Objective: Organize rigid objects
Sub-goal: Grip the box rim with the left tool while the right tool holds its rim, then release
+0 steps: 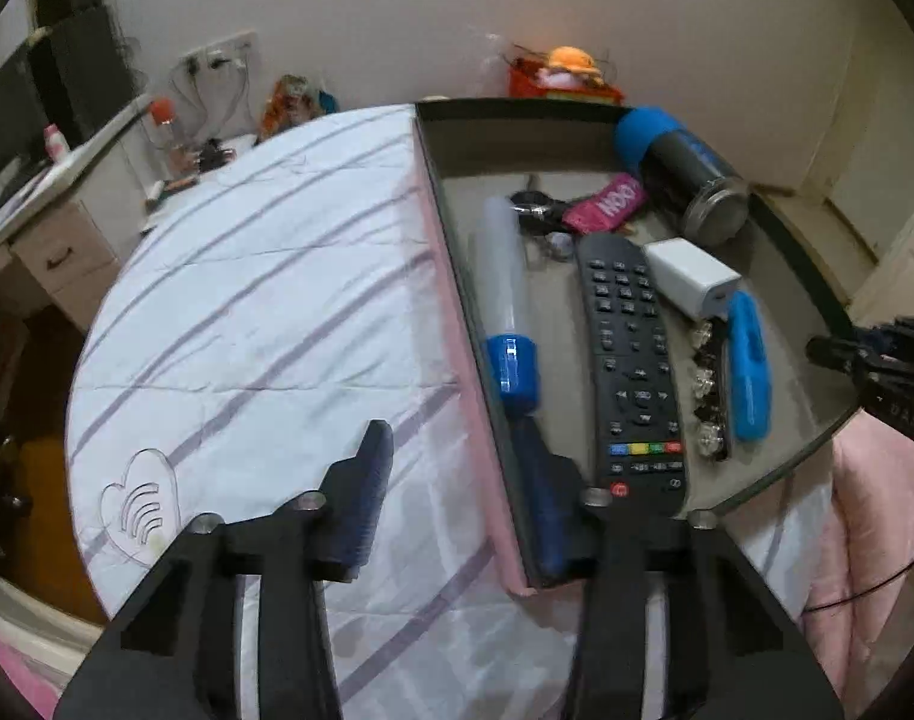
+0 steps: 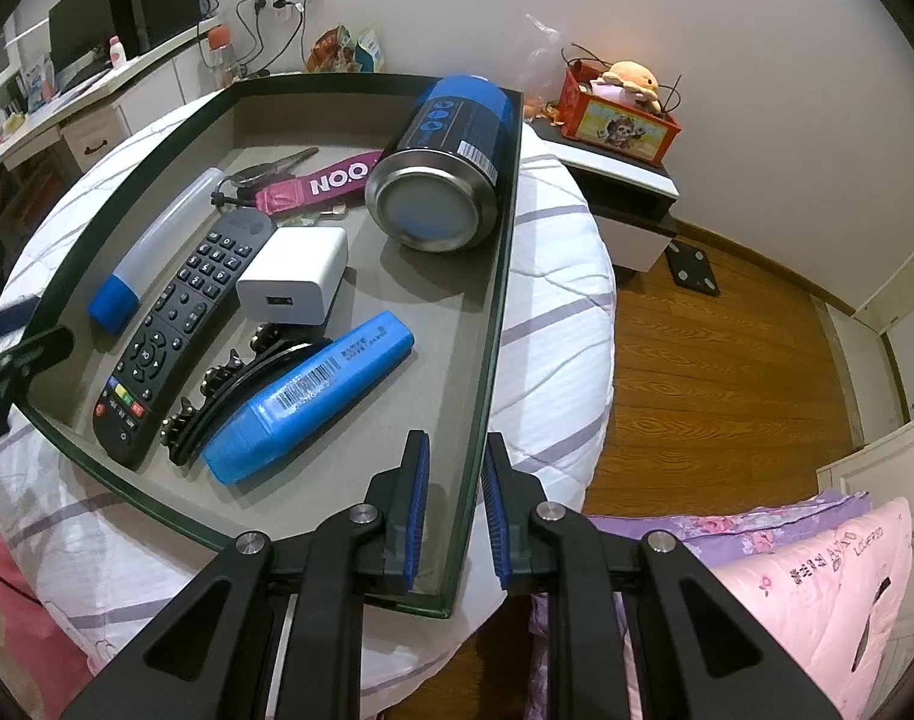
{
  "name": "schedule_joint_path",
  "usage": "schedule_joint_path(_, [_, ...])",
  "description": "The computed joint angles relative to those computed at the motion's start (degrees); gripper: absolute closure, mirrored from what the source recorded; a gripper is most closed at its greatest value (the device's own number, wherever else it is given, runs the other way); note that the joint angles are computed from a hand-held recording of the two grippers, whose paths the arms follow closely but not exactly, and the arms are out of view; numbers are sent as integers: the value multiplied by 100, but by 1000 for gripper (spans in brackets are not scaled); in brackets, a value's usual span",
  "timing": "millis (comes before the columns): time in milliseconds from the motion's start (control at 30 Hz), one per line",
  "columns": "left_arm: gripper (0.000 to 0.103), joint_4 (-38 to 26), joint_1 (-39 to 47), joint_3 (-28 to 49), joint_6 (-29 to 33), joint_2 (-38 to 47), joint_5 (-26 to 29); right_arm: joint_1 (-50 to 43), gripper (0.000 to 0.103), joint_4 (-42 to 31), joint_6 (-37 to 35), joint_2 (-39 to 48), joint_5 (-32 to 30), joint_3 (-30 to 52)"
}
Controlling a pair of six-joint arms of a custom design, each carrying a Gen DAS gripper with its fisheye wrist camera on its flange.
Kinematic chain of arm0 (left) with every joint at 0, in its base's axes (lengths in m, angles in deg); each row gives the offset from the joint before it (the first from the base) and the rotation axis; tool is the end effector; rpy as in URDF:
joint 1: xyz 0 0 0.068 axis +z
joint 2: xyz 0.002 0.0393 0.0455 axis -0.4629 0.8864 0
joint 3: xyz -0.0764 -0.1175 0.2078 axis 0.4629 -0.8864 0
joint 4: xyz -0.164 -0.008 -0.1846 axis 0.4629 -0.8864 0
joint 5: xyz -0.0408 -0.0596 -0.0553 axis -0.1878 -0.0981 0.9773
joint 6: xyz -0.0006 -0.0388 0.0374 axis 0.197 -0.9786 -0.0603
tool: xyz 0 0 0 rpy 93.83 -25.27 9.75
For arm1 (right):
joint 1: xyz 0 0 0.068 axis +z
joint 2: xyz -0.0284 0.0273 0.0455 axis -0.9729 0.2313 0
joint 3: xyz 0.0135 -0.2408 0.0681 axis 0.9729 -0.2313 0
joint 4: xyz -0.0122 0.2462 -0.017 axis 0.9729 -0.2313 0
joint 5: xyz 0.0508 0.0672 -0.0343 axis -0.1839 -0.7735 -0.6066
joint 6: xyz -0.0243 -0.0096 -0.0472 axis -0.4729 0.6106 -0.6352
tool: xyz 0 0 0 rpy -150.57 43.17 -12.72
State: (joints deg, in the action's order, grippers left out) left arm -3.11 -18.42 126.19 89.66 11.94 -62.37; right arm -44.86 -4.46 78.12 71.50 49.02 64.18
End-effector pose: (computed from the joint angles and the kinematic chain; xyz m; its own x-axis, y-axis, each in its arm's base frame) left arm 0.2311 0.0303 0.1910 -0.8145 0.0964 -0.5721 0.1385 0.9899 -0.0304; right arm 0.2511 0.1468 0.2091 -0.8423 -0.2781 -0.4617 -0.2660 0.9595 -0.0926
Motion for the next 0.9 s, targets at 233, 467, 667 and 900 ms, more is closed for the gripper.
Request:
schedule_joint_path(233, [85,-87,-7,-45,101,-122,101,13,76,117,-58,-67,-122,-83])
schedule_joint_path(467, [85,-168,342,-102,173,-270,53,245,75,110,-67,255,-73,218])
schedule_joint_path(667, [82,-156,1049,-60,447,-172,243,494,75,47,-86,650,-73,629])
schedule_joint_path(900, [82,-60,1539,17,601,10,330,696,75,-51,-100,1072,-66,1092])
